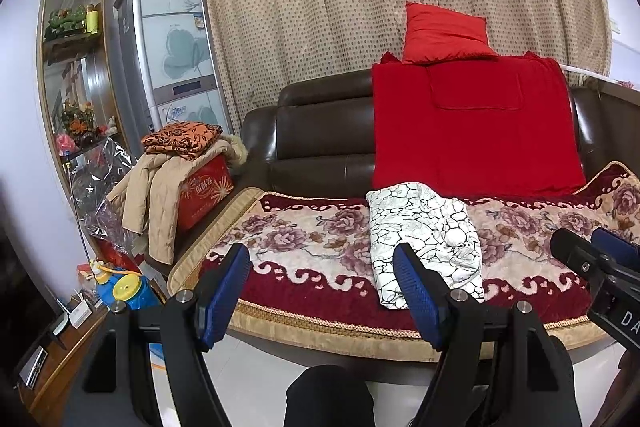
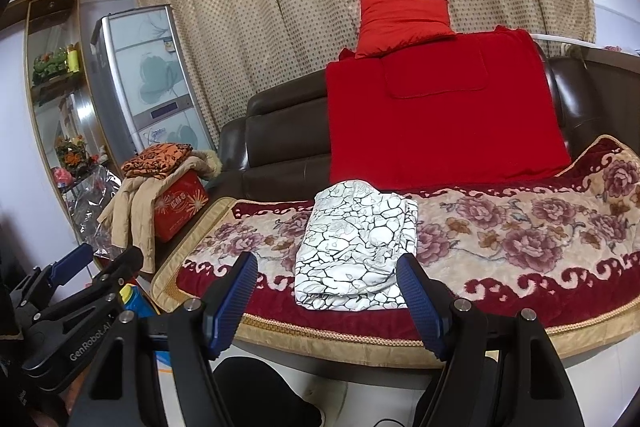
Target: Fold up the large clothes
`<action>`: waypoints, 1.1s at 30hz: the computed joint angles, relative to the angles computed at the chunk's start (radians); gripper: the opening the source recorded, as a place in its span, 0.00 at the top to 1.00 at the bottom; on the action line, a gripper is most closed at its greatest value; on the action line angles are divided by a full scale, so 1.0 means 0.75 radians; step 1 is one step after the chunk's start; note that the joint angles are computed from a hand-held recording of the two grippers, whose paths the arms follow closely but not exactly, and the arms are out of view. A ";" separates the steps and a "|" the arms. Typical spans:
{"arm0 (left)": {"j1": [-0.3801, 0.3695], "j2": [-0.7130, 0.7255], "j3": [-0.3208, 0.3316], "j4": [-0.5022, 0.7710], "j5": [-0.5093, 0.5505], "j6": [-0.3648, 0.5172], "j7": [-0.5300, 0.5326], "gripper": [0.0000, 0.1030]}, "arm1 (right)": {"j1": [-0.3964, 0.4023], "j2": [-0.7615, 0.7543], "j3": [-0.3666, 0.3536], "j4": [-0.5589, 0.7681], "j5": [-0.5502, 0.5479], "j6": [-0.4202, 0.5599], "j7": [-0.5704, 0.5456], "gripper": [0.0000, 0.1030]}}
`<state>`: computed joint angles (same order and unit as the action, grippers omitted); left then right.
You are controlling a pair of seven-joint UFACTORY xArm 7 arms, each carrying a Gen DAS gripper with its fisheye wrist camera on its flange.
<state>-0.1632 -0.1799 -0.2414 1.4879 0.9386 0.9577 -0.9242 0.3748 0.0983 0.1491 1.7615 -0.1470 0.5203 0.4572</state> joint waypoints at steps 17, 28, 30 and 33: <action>-0.001 0.011 0.009 0.008 -0.015 0.000 0.016 0.27 | -0.003 0.025 -0.006 0.015 0.009 -0.008 -0.005 0.27; -0.007 0.065 0.045 0.056 -0.030 -0.006 0.043 0.27 | 0.009 0.100 -0.027 0.134 -0.012 0.039 -0.003 0.27; -0.010 0.071 0.050 0.059 -0.024 -0.006 0.039 0.27 | 0.015 0.115 -0.032 0.156 -0.022 0.051 -0.002 0.27; -0.011 0.078 0.060 0.059 -0.027 -0.005 0.035 0.27 | 0.024 0.138 -0.038 0.183 -0.034 0.077 0.000 0.27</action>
<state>-0.1712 -0.1217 -0.1961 1.5320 0.9183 0.9537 -0.8979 0.3926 0.2019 0.1207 1.8987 -0.1724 0.5781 0.4572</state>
